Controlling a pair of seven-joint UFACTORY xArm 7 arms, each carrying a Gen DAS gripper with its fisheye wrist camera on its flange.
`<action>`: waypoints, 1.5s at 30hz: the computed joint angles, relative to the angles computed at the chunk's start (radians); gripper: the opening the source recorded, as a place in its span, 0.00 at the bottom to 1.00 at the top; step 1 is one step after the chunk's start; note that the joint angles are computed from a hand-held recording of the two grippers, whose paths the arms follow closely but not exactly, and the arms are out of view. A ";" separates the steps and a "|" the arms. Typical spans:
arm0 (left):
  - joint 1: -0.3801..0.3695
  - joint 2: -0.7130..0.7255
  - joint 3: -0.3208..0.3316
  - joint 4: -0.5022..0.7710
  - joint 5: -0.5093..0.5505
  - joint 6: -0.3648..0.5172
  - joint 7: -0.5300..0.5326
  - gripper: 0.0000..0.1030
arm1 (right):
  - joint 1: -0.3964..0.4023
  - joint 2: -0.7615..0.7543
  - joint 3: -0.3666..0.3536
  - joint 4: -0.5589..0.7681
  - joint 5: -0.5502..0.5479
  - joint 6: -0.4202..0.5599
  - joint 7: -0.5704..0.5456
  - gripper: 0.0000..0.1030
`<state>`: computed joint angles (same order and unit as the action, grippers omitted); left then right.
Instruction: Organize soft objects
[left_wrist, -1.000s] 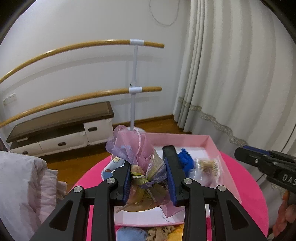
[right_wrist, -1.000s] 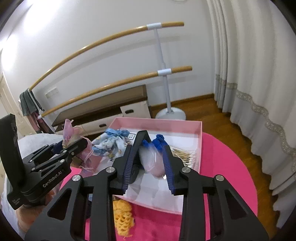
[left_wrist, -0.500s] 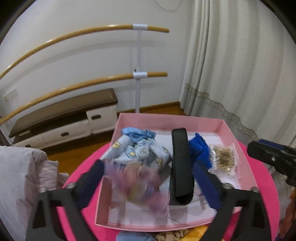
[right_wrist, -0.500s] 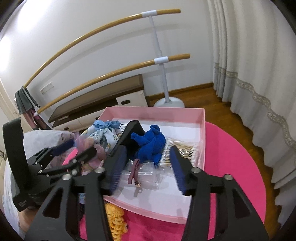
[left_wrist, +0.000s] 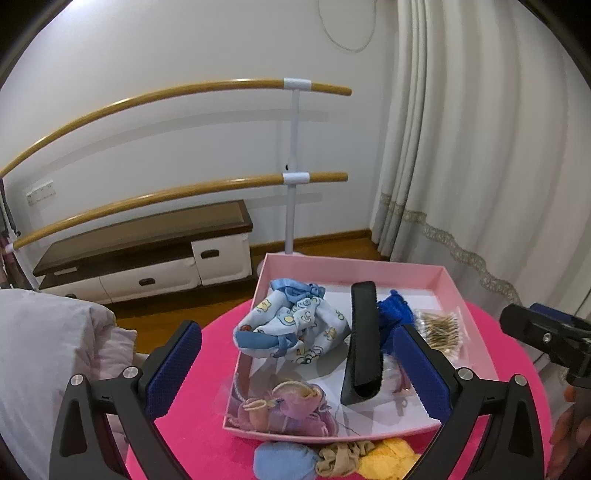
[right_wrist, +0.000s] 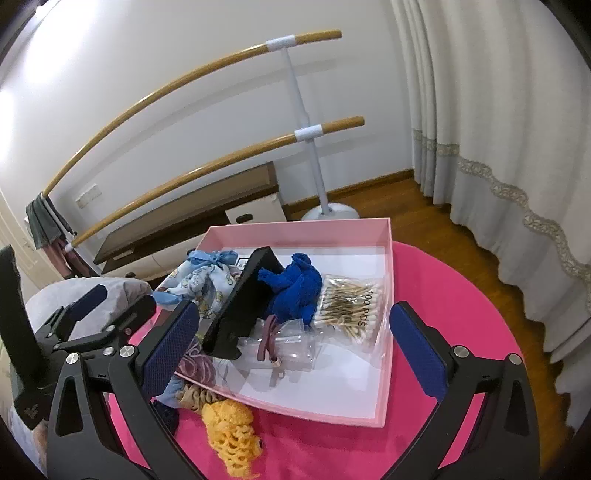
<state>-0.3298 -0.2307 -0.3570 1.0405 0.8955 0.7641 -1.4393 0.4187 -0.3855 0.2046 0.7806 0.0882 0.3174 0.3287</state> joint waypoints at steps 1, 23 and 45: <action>-0.003 -0.012 -0.007 -0.006 0.004 0.009 -0.007 1.00 | 0.001 -0.009 0.001 -0.004 0.000 0.001 0.003 1.00; 0.037 -0.434 -0.231 -0.183 -0.207 0.127 0.045 1.00 | -0.040 -0.431 0.077 -0.163 -0.081 0.091 0.146 1.00; 0.113 -0.728 -0.454 -0.149 -0.499 0.280 0.133 1.00 | -0.071 -0.822 0.215 -0.200 -0.145 0.309 0.248 1.00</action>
<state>-0.2168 -0.9584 -0.8105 0.8914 0.3970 1.0439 -1.3066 0.3472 -1.2074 0.4192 0.5803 -0.0573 0.6259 0.5764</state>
